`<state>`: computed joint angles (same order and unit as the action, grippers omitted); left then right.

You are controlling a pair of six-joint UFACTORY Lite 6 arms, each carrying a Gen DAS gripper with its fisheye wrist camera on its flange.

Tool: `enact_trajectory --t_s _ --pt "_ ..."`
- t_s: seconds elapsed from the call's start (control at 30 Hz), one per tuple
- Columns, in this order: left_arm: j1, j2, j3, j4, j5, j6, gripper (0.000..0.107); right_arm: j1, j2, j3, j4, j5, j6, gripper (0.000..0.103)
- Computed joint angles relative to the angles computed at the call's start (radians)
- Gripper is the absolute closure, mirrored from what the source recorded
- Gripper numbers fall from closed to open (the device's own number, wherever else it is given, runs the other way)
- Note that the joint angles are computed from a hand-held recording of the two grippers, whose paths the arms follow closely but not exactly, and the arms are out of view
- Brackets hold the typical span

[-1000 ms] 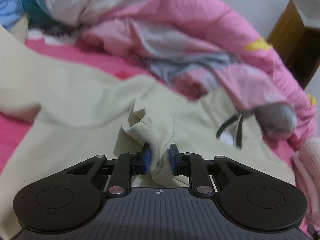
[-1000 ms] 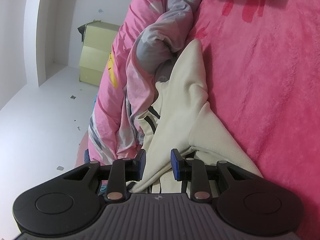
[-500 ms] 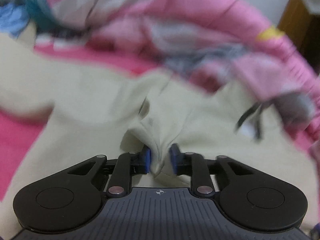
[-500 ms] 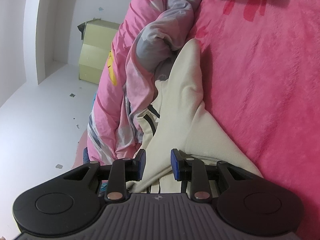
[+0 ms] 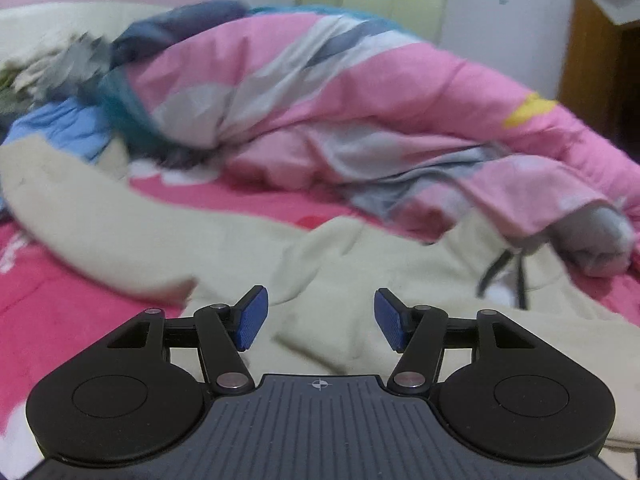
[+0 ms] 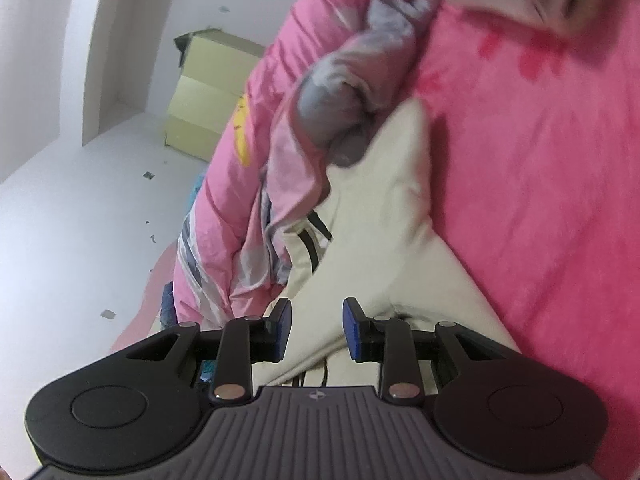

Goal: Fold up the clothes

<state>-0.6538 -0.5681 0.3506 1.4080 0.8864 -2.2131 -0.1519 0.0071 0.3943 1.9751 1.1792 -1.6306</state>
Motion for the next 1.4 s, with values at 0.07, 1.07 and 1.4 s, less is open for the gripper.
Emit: enact_trajectory --t_s 0.07,1.07,1.4 --pt "0.062 0.056 0.033 0.064 -0.101 0.018 0.048 -0.003 -0.065 0.037 -0.016 -0.085 0.057 0.073" --pt "0.317 0.411 0.078 0.742 -0.363 -0.509 0.048 0.282 0.441 0.877 0.173 -0.930 -0.254 0.066" --pt "0.318 0.408 0.076 0.741 -0.360 -0.509 0.048 0.427 0.334 0.729 -0.053 -0.977 -0.284 0.069"
